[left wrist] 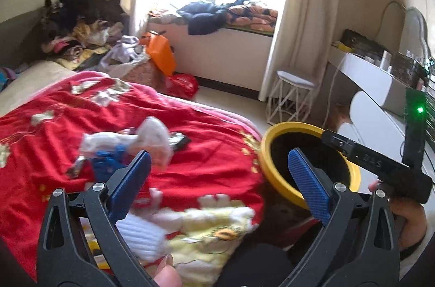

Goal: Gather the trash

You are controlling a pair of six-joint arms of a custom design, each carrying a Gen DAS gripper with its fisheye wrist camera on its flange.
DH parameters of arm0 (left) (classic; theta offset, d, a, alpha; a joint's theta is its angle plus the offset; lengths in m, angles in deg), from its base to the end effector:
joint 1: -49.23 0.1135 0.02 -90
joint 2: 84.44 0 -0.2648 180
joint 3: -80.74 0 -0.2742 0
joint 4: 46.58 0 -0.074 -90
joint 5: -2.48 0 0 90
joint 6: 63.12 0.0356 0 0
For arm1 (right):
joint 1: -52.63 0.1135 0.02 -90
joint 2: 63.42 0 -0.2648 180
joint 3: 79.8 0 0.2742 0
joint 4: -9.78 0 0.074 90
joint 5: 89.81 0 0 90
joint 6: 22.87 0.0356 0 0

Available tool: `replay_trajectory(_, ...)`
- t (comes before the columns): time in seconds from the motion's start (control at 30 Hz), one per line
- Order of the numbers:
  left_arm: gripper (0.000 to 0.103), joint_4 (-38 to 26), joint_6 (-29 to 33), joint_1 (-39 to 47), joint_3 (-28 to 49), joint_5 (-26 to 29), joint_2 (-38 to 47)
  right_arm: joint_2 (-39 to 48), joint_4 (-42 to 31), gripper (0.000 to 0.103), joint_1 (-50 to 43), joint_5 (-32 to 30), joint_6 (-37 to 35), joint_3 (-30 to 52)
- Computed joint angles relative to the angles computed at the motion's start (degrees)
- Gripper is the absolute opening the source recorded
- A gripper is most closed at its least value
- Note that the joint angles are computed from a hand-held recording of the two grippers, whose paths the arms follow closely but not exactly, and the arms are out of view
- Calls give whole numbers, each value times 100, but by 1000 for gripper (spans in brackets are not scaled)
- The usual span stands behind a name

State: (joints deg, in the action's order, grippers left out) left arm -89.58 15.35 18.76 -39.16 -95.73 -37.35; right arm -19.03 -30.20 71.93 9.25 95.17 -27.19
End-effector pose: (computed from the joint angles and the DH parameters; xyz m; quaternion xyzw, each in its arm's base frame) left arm 0.1762 -0.0978 0.3146 0.1068 0.8579 -0.1209 0.4879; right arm 0.1859 0.0591 0.2805 0.1047 0.8654 0.1316 0.4720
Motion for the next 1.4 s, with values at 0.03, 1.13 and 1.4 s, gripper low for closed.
replay_trajectory(0.03,93,-41,35,145,-26,55,-103,37,3,71,108,61,9,36)
replay_trajectory(1.13,93,-1256,1647,6061,-107,3929,-1277,2210,235,81,3413,1481,-396,1711)
replay_trajectory(1.4,93,-1794,2499,7199,-69,4704,-950,2919,255,81,3650,1227,-554,2139)
